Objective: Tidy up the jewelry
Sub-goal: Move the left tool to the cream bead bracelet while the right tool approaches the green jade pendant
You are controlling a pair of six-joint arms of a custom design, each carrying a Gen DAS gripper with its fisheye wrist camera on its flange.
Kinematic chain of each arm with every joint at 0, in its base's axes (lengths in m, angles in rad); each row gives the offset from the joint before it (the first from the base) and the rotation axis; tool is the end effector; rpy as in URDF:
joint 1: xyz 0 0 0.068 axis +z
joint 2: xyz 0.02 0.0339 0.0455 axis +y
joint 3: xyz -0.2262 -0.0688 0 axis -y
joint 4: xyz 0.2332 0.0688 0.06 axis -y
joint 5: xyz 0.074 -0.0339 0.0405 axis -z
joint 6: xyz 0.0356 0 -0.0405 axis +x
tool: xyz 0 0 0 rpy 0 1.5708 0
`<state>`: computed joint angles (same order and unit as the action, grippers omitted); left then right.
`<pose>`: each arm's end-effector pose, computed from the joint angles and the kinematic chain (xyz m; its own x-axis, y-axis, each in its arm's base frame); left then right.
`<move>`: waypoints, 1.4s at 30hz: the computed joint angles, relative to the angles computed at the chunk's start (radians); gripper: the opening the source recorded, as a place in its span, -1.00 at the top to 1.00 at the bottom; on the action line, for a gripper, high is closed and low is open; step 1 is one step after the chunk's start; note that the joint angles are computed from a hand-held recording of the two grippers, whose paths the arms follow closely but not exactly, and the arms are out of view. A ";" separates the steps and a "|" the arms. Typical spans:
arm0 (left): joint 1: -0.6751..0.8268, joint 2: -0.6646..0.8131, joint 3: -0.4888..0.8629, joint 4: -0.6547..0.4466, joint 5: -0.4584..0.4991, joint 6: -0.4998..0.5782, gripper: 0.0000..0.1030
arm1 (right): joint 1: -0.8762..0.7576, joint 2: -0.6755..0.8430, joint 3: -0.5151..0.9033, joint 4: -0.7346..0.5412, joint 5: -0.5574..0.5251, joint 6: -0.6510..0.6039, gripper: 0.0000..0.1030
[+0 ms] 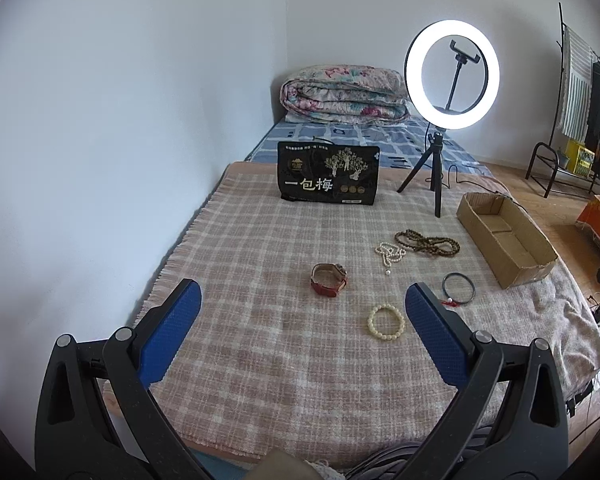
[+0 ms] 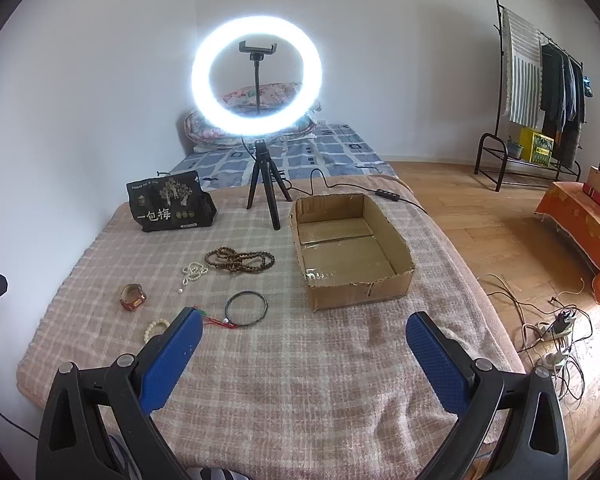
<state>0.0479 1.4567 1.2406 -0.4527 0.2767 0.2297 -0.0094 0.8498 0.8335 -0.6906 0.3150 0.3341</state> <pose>0.3199 0.0056 0.2797 -0.5648 0.1922 -0.8025 0.3046 0.9524 0.0137 0.1867 -0.0128 0.2696 -0.5334 0.3168 -0.7843 0.4440 0.8941 0.0592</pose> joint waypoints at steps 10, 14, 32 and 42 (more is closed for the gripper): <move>-0.003 0.168 0.057 -0.011 0.078 0.037 -1.00 | -0.078 0.160 0.001 0.135 -0.145 -0.101 -0.99; -0.033 0.237 0.087 -0.028 0.085 0.036 -1.00 | -0.076 0.263 0.025 0.183 -0.174 -0.134 -0.99; -0.118 0.502 0.203 -0.013 0.069 0.058 -0.48 | -0.027 0.770 0.264 0.331 -0.331 -0.274 -0.87; -0.159 0.675 0.358 -0.083 0.096 0.031 -0.05 | -0.006 1.068 0.513 0.276 -0.462 -0.372 -0.37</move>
<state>-0.1112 2.1316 1.5982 -0.5355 0.3732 0.2611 -0.0152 1.9181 1.3461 -0.4151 -0.1468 -0.0375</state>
